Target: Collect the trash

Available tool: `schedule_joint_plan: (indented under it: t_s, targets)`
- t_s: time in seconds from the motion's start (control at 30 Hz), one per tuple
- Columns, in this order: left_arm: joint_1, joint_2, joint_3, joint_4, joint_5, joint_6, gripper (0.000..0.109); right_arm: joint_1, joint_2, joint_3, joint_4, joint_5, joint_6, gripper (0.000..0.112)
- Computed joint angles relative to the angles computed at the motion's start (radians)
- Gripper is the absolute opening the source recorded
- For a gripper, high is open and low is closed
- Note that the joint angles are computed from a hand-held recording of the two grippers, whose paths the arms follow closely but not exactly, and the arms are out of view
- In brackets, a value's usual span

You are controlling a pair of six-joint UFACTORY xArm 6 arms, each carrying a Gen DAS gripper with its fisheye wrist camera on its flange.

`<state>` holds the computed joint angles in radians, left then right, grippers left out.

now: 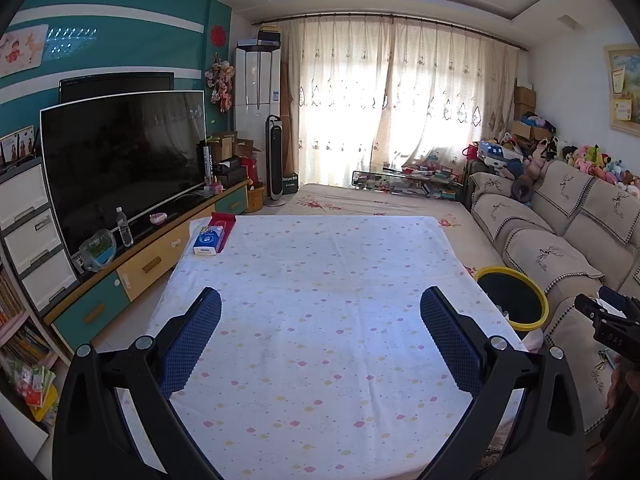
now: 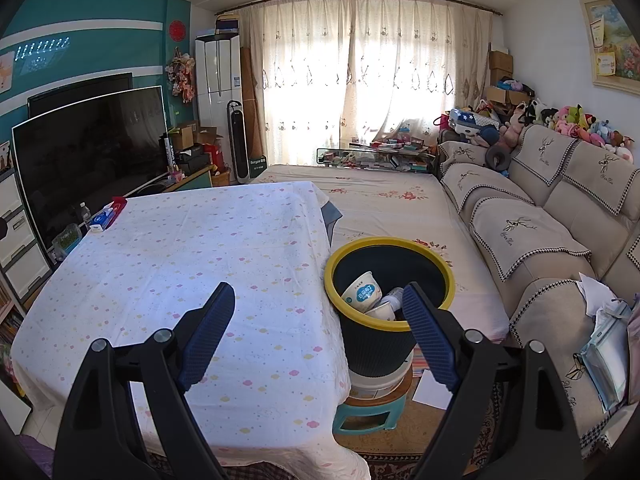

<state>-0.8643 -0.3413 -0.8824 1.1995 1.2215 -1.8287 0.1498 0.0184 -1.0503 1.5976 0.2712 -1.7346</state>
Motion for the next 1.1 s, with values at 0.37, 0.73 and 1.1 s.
schedule_joint_plan:
  t_s: [0.37,0.73,1.1]
  targets:
    - [0.002,0.002,0.001,-0.004,-0.004,-0.001,0.098,0.000,0.001,0.000,-0.004,0.002,0.004,0.081]
    - [0.014,0.001,0.008,-0.008,-0.023,0.001,0.098,0.003,0.003,-0.002,-0.006,0.001,0.007,0.081]
    - [0.017,0.001,0.014,-0.010,-0.031,-0.003,0.098,0.006,0.010,-0.005,0.001,-0.002,0.001,0.081]
